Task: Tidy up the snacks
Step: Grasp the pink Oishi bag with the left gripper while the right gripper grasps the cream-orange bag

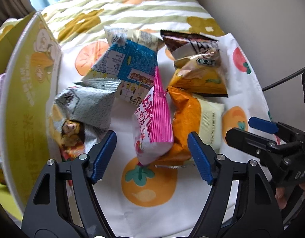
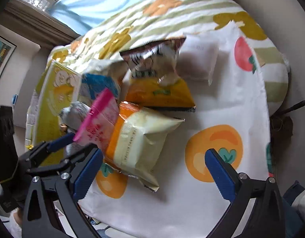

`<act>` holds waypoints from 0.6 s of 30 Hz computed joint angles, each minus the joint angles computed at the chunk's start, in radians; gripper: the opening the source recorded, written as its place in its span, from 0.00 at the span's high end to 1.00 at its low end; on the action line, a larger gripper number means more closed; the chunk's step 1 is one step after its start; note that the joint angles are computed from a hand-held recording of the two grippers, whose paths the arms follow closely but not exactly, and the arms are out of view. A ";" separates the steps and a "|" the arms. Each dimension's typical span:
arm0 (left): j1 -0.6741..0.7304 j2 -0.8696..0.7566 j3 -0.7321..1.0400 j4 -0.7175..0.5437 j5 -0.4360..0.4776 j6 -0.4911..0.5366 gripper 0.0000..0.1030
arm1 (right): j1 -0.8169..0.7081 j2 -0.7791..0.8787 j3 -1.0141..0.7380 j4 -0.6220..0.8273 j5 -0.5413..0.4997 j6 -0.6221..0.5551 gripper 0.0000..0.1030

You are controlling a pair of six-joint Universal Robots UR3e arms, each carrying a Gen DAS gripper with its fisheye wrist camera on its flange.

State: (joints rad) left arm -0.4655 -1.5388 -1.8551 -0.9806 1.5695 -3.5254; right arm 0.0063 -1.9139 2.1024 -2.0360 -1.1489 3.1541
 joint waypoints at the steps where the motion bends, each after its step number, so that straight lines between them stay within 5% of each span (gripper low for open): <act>1: 0.003 -0.015 0.003 0.002 0.000 0.013 0.36 | 0.001 0.009 0.005 -0.009 0.007 0.008 0.01; 12: 0.016 -0.107 0.011 0.030 -0.012 0.122 0.45 | 0.089 0.146 -0.021 -0.132 -0.011 0.155 0.01; 14: 0.022 -0.120 0.008 0.039 -0.035 0.153 0.58 | 0.108 0.174 -0.029 -0.157 -0.017 0.187 0.01; 18: 0.025 -0.131 0.000 0.057 -0.058 0.189 0.61 | 0.150 0.245 -0.070 -0.171 -0.059 0.232 0.01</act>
